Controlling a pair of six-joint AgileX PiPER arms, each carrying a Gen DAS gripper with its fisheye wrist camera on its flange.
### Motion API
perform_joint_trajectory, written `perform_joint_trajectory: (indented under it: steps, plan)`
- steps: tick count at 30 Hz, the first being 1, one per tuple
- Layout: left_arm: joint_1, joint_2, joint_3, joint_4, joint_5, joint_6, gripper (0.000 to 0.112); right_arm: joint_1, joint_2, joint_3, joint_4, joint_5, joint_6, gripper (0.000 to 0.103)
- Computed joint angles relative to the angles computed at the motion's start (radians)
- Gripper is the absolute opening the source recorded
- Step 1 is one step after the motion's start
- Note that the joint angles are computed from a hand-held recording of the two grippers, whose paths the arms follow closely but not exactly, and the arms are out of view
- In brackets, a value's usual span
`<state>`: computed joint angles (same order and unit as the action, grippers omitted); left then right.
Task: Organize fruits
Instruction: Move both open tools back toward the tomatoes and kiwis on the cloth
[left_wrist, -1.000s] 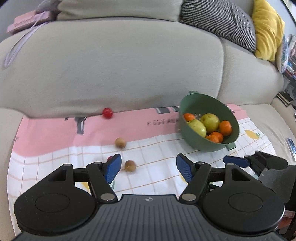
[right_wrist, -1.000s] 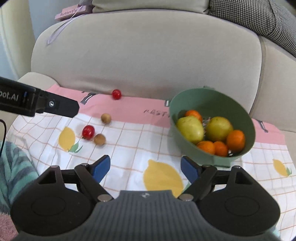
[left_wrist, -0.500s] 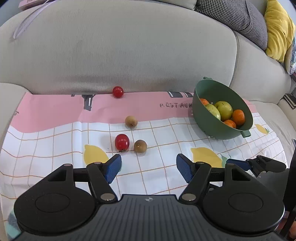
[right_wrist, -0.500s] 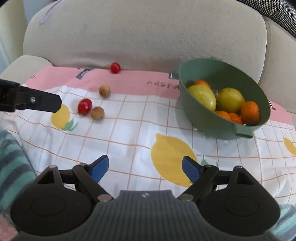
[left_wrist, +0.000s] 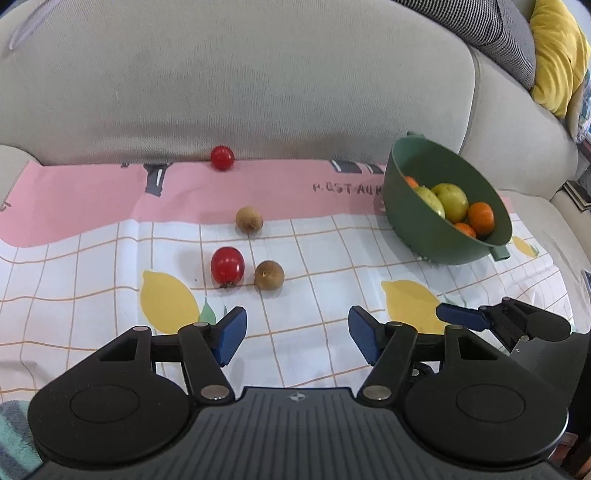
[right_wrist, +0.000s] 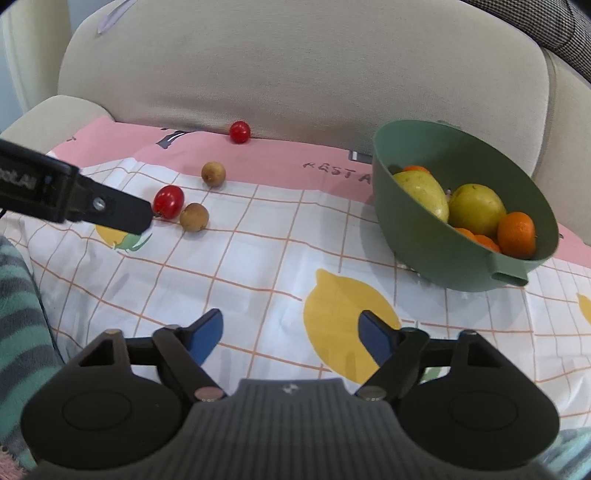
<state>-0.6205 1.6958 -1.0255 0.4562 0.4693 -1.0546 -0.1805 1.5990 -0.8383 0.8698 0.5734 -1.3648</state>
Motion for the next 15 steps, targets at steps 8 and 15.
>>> perform_joint_trajectory:
  steps: [8,15]
  plan:
    - [0.020,0.030,0.003,0.078,-0.020,-0.075,0.069,0.035,0.035,-0.008,0.092,0.025,-0.099,0.063]
    - [0.077,0.047,-0.011,0.029,-0.032,-0.025,0.063,0.112,0.080,-0.043,0.165,0.027,-0.185,0.052]
